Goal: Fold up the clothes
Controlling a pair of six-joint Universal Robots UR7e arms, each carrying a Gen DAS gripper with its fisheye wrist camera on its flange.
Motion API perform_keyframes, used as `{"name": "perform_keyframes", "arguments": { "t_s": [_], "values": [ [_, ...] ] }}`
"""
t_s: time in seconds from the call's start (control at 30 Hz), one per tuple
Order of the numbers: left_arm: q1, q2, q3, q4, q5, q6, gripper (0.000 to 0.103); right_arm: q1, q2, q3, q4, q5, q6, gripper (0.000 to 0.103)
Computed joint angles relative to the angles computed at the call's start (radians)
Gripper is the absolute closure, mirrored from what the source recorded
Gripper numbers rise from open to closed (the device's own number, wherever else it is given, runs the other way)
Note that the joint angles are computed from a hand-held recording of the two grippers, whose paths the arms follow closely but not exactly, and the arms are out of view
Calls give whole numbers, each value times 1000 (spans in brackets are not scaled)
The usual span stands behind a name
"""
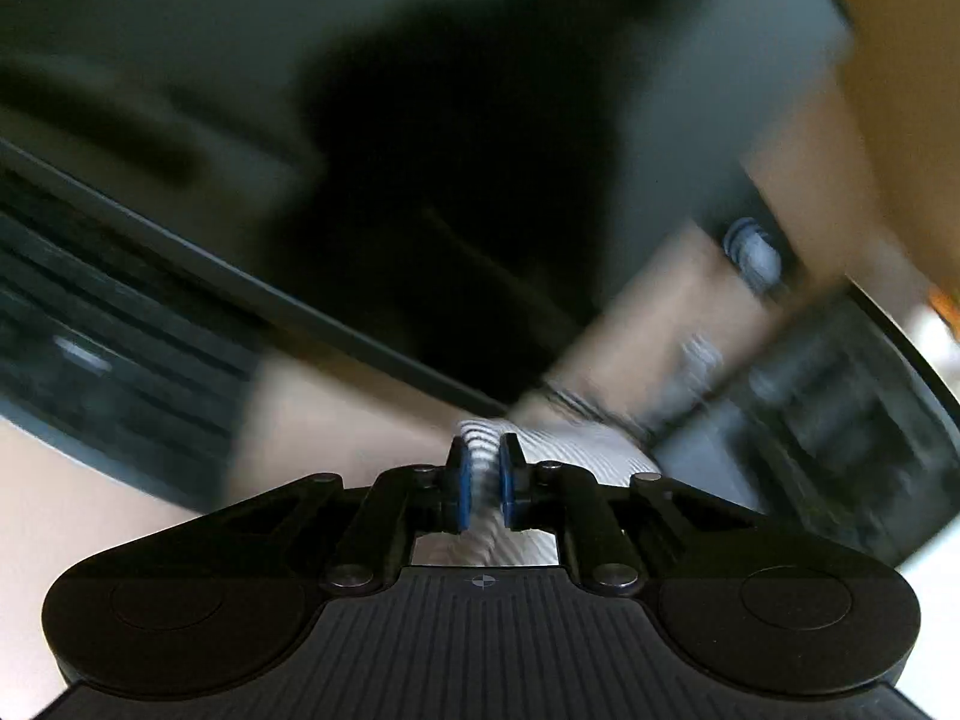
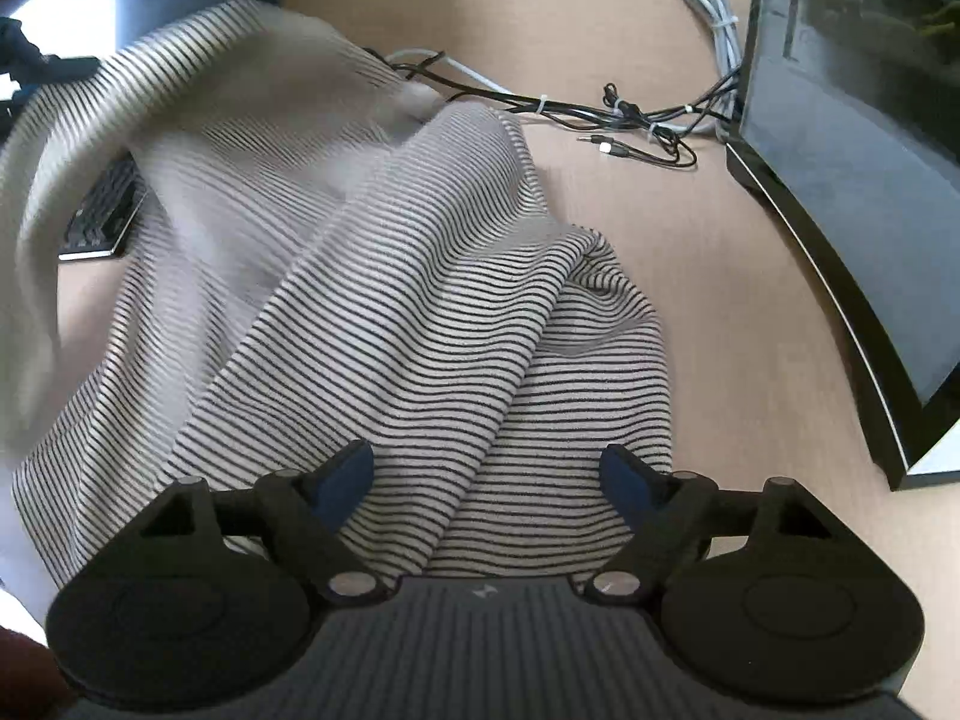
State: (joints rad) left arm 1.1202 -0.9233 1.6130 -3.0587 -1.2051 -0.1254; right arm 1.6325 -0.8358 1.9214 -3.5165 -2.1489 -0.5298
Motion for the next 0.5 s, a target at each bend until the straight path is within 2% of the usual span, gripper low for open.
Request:
{"name": "perform_keyframes", "arguments": {
  "t_s": [0.07,0.1,0.17,0.2,0.23,0.27,0.3,0.33,0.37,0.4,0.43,0.5],
  "values": [
    [17,-20,0,6,103,15,91,16,14,-16,5,-23,-17,20],
    [32,-31,-8,43,128,-3,89,22,25,-25,-3,-38,-32,20],
    [54,-55,-13,94,156,-26,62,40,43,-56,1,-71,-37,31],
    [58,-60,-15,101,153,-5,57,50,51,-74,6,-89,-36,57],
    [57,-60,-18,102,140,28,48,61,59,-92,4,-103,-27,78],
    [56,-59,-21,103,117,67,34,75,66,-111,-6,-116,-12,79],
    [53,-56,-21,107,81,114,26,89,73,-132,-16,-130,3,79],
    [45,-46,-23,115,55,163,13,103,82,-156,-24,-135,14,79],
    [34,-30,-24,123,39,224,10,118,91,-185,-30,-132,23,78],
    [22,-13,-28,134,25,285,9,127,111,-223,-30,-131,19,71],
    [7,7,-27,136,26,341,9,129,141,-269,-23,-131,1,59],
    [-36,59,-5,102,83,444,8,134,201,-366,-6,-131,-36,48]
  ]
}}
